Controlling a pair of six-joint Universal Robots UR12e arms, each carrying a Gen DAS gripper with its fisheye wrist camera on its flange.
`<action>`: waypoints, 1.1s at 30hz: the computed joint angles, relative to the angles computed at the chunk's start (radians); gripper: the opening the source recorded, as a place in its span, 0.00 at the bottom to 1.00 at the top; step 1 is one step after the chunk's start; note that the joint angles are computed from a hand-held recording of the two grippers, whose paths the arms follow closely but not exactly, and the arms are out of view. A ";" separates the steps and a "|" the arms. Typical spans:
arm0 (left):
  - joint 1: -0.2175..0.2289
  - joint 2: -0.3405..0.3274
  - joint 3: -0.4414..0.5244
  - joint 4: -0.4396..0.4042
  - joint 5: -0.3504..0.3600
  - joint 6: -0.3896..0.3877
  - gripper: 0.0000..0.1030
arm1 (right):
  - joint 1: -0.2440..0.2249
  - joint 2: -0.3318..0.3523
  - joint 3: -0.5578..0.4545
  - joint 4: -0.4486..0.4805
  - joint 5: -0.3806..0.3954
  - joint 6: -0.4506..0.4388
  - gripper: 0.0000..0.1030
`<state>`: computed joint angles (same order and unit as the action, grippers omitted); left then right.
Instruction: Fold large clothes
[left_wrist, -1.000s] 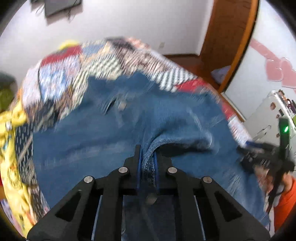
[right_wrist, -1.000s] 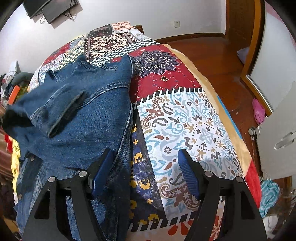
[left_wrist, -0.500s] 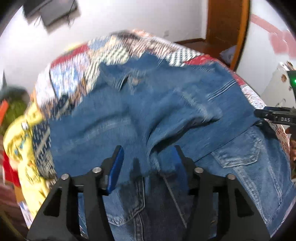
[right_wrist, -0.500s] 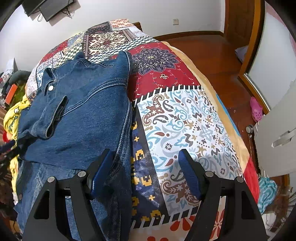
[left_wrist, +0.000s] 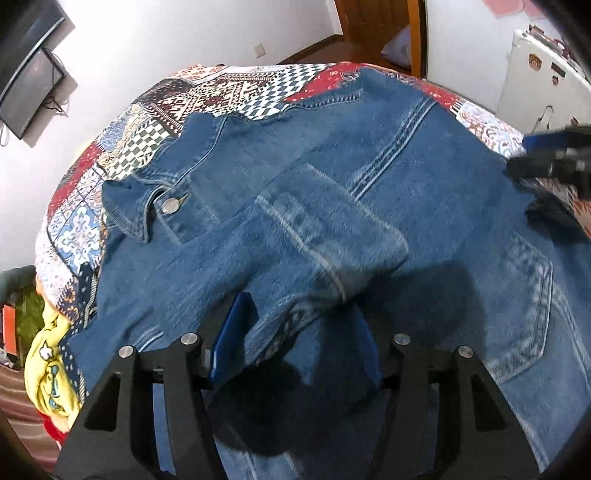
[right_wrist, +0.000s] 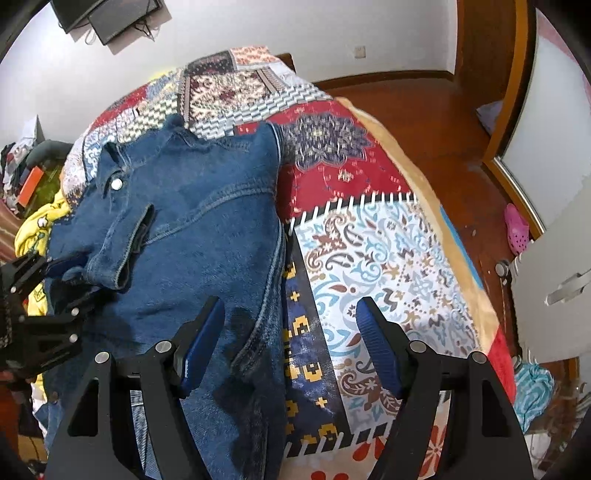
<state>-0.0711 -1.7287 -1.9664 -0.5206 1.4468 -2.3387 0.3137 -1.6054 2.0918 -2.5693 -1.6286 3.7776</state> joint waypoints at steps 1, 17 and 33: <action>0.003 0.005 -0.004 0.003 -0.024 0.003 0.42 | -0.002 0.005 -0.001 0.007 0.009 0.000 0.68; 0.211 0.109 0.001 -0.002 -0.427 -0.309 0.05 | 0.021 0.024 -0.046 -0.011 -0.016 -0.033 0.68; 0.370 0.114 -0.099 -0.105 -0.337 -0.400 0.05 | 0.015 0.061 -0.063 0.038 0.069 -0.050 0.68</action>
